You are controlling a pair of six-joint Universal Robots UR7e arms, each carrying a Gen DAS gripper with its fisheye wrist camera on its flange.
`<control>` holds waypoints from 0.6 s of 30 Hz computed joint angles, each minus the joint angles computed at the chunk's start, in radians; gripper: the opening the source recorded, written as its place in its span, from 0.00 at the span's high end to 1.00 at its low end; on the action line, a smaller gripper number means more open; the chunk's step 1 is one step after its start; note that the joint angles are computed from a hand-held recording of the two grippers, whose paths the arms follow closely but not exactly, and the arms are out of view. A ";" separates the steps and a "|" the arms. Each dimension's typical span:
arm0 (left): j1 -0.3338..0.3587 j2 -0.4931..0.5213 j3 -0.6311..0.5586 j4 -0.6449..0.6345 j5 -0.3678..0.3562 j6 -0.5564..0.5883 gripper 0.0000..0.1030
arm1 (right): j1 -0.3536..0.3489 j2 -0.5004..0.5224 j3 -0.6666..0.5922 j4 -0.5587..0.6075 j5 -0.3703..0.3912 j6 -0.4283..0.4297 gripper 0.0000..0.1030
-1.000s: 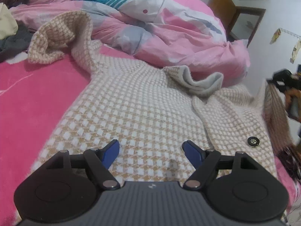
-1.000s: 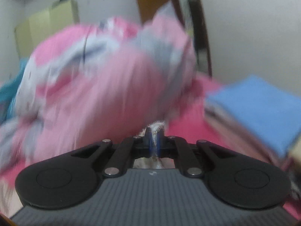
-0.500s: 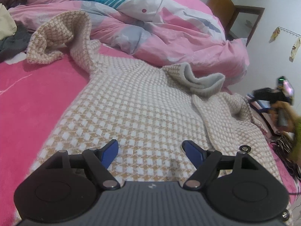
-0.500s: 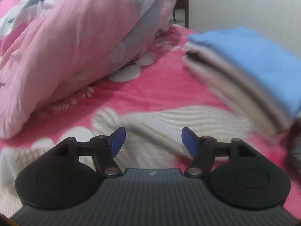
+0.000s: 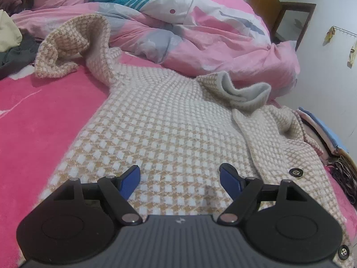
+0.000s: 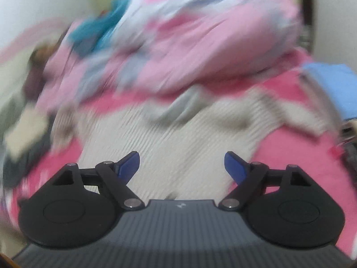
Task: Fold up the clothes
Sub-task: 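Lay the cardigan flat on the bed and open both grippers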
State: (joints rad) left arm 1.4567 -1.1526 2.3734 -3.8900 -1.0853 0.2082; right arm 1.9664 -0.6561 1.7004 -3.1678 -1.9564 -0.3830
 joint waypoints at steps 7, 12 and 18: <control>0.005 0.007 0.002 -0.020 -0.012 0.007 0.22 | 0.023 0.270 -0.126 0.010 -0.044 0.017 0.21; 0.001 0.005 0.000 -0.007 0.001 0.010 0.22 | 0.030 0.392 -0.258 0.001 -0.161 -0.056 0.23; -0.001 0.003 -0.001 0.002 0.008 0.015 0.22 | 0.010 0.413 -0.265 -0.063 -0.173 -0.131 0.62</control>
